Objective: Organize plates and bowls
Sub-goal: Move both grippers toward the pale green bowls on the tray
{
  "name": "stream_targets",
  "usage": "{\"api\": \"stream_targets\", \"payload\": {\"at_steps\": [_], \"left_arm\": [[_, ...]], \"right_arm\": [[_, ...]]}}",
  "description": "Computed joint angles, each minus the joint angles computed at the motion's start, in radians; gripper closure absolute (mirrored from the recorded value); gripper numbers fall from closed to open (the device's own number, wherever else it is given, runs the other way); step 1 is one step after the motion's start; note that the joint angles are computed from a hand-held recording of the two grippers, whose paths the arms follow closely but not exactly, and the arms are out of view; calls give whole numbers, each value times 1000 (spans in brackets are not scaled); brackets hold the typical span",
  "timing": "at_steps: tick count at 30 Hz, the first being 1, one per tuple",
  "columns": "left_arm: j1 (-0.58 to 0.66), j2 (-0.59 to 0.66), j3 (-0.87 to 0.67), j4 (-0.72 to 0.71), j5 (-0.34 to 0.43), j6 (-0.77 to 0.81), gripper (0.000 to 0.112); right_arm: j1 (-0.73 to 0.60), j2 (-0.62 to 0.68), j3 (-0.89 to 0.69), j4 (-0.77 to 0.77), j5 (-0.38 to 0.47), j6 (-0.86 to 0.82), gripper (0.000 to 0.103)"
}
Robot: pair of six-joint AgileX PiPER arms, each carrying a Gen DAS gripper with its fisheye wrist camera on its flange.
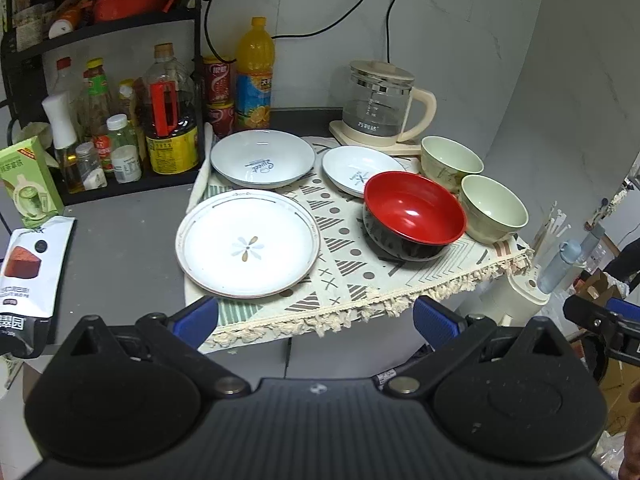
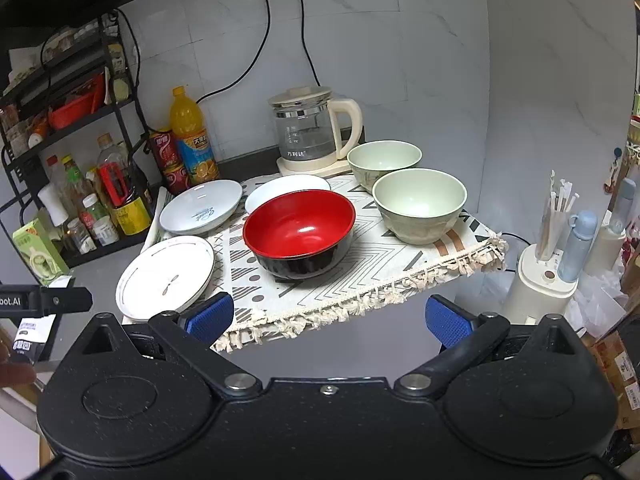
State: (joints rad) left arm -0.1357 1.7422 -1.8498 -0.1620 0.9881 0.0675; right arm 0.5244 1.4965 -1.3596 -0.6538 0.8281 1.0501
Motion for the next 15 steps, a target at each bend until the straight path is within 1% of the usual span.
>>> {"api": "stream_targets", "payload": {"at_steps": [1, 2, 12, 13, 15], "left_arm": [[-1, -4, 4, 7, -1, -6, 10], [1, -8, 9, 7, -3, -5, 10], [-3, -45, 52, 14, -8, -14, 10], [-4, -59, 78, 15, -24, -13, 10], [-5, -67, 86, 16, -24, -11, 10]], "right_arm": [[6, 2, -2, -2, 2, 5, 0], [-14, -15, 14, 19, -16, -22, 0], [-9, -36, 19, 26, -1, -29, 0], [-8, -39, 21, 26, 0, -29, 0], [-7, -45, 27, 30, 2, -28, 0]]}}
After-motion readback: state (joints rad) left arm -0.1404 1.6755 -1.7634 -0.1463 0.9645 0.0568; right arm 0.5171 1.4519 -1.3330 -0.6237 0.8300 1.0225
